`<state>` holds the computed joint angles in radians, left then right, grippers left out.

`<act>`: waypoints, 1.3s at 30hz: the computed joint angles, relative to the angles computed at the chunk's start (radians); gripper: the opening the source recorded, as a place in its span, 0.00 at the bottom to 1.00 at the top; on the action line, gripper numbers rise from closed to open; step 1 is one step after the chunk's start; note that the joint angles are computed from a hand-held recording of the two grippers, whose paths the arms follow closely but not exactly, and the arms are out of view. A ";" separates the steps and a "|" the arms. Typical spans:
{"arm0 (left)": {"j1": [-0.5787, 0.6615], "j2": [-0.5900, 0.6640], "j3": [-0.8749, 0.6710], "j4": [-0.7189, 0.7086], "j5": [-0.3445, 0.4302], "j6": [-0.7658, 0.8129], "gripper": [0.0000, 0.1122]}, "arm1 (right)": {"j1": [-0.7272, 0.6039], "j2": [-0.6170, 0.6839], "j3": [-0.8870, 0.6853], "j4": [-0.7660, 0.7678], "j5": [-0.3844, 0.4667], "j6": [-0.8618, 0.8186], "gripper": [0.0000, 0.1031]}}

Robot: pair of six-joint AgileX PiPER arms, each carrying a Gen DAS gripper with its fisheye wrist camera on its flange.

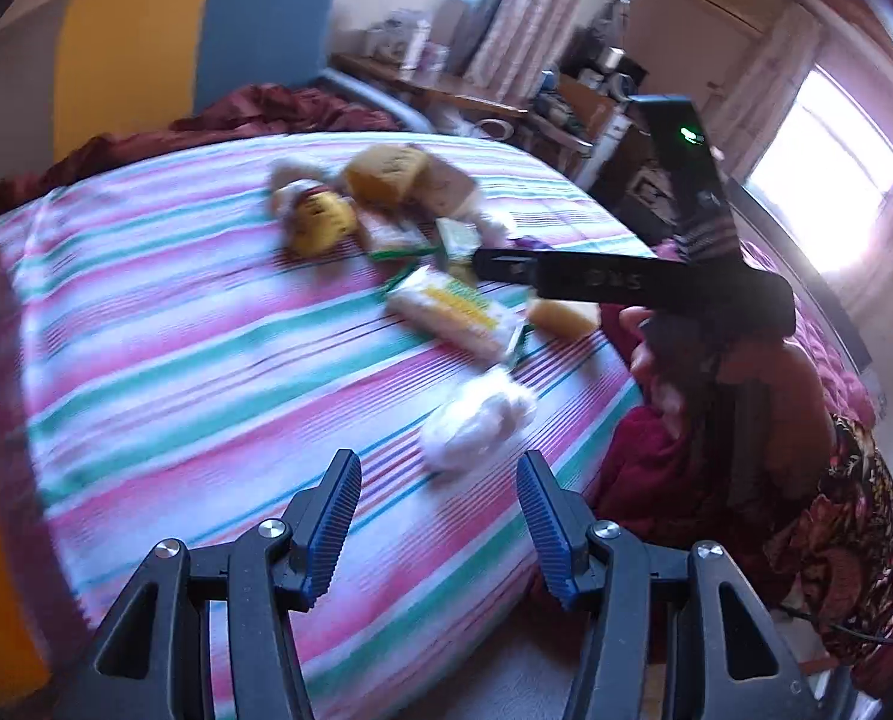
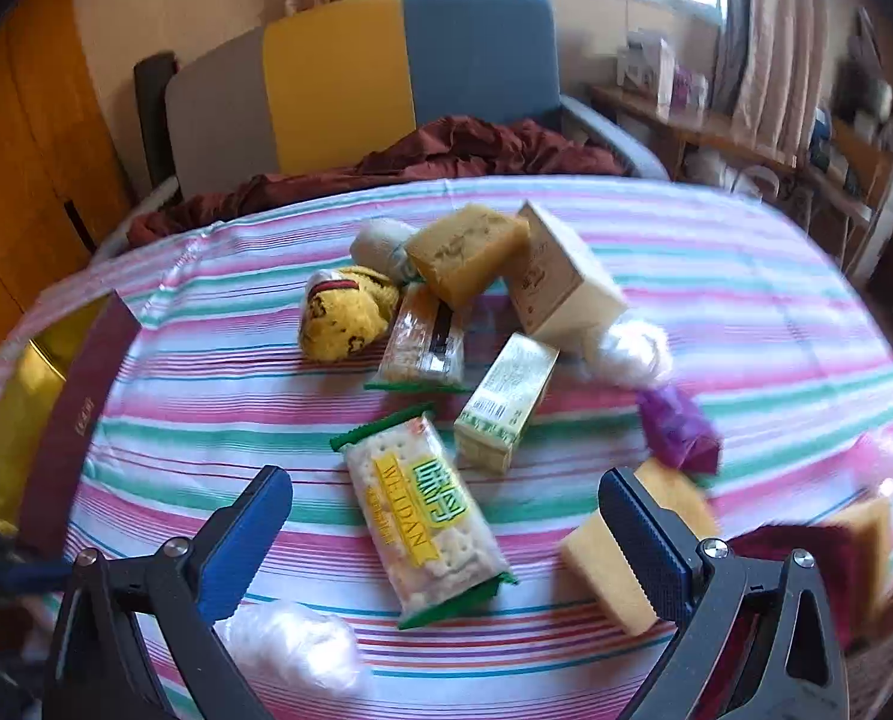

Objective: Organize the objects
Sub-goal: 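Grasp the wrapped white cotton ball with the left tool while the right tool approaches the WEIDAN pack, then carry the cotton ball into the gold tray and release it while the right tool grasps the WEIDAN pack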

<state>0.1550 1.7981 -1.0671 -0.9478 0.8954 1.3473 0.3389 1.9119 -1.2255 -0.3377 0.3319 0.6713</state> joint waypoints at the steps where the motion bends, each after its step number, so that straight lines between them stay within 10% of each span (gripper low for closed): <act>1: -0.033 -0.001 0.008 -0.005 -0.033 0.018 0.49 | -0.005 0.005 -0.007 0.040 0.008 -0.031 1.00; 9: -0.176 0.108 -0.010 -0.043 -0.137 0.133 0.49 | 0.002 0.000 0.001 0.037 -0.018 -0.041 1.00; 21: -0.130 0.205 -0.011 -0.210 -0.059 0.332 0.27 | 0.040 0.063 -0.067 -0.052 0.061 -0.005 0.87; 39: 0.041 0.168 0.072 -0.233 0.034 0.391 0.24 | 0.039 0.161 -0.158 0.045 0.154 -0.110 0.79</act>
<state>0.1957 1.9664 -0.9952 -1.1807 0.9291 1.7387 0.3776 2.0733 -1.3837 -0.2927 0.4862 0.5611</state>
